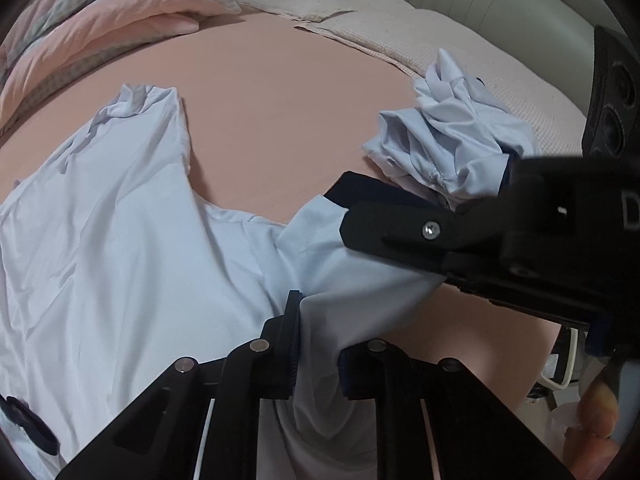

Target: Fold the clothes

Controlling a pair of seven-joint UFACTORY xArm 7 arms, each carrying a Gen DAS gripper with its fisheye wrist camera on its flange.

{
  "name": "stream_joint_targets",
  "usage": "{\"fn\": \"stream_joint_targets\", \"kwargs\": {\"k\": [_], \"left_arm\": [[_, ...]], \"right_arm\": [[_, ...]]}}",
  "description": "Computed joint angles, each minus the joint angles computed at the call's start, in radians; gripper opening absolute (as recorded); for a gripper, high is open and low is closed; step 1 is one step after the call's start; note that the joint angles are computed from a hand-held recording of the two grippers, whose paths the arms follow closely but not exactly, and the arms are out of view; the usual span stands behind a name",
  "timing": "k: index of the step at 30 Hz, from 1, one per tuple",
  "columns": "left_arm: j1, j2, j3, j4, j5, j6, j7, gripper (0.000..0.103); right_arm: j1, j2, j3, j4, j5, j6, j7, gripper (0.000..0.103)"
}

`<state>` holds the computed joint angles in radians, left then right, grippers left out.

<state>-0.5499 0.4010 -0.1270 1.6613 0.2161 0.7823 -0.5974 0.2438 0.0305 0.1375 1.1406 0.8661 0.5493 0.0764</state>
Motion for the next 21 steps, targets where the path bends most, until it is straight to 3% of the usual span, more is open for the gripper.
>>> {"fn": "stream_joint_targets", "kwargs": {"k": [2, 3, 4, 5, 6, 13, 16, 19, 21], "left_arm": [[0.006, -0.006, -0.001, -0.007, -0.006, -0.012, 0.003, 0.012], [0.015, -0.009, -0.006, -0.013, -0.023, -0.022, 0.011, 0.012], [0.025, -0.013, -0.012, -0.018, -0.042, -0.033, 0.02, 0.012], [0.032, -0.017, -0.014, -0.025, -0.059, -0.041, 0.019, 0.011], [0.04, -0.021, -0.015, -0.031, -0.076, -0.048, 0.017, 0.011], [0.089, -0.07, -0.036, -0.105, -0.207, -0.138, -0.015, 0.011], [0.122, -0.079, -0.047, -0.119, -0.276, -0.162, 0.0, 0.011], [0.104, -0.138, -0.054, -0.2, -0.295, -0.21, -0.06, 0.011], [0.1, -0.127, -0.057, -0.183, -0.298, -0.217, -0.077, 0.011]], "right_arm": [[0.0, 0.002, 0.0, 0.003, 0.002, 0.011, -0.007, 0.011], [0.0, 0.002, 0.0, 0.005, -0.002, 0.015, -0.003, 0.017], [-0.001, 0.003, 0.0, 0.008, -0.003, 0.02, 0.001, 0.024], [-0.001, 0.005, -0.001, 0.011, -0.004, 0.025, 0.005, 0.044], [-0.003, 0.003, -0.001, 0.009, 0.001, 0.023, 0.009, 0.057], [-0.014, -0.024, -0.017, -0.039, 0.104, -0.025, 0.012, 0.06], [-0.022, -0.019, -0.025, -0.04, 0.081, 0.01, 0.044, 0.06], [-0.028, -0.005, -0.027, -0.029, 0.026, 0.055, 0.088, 0.06], [-0.03, 0.008, -0.023, -0.017, 0.01, 0.078, 0.105, 0.06]]}}
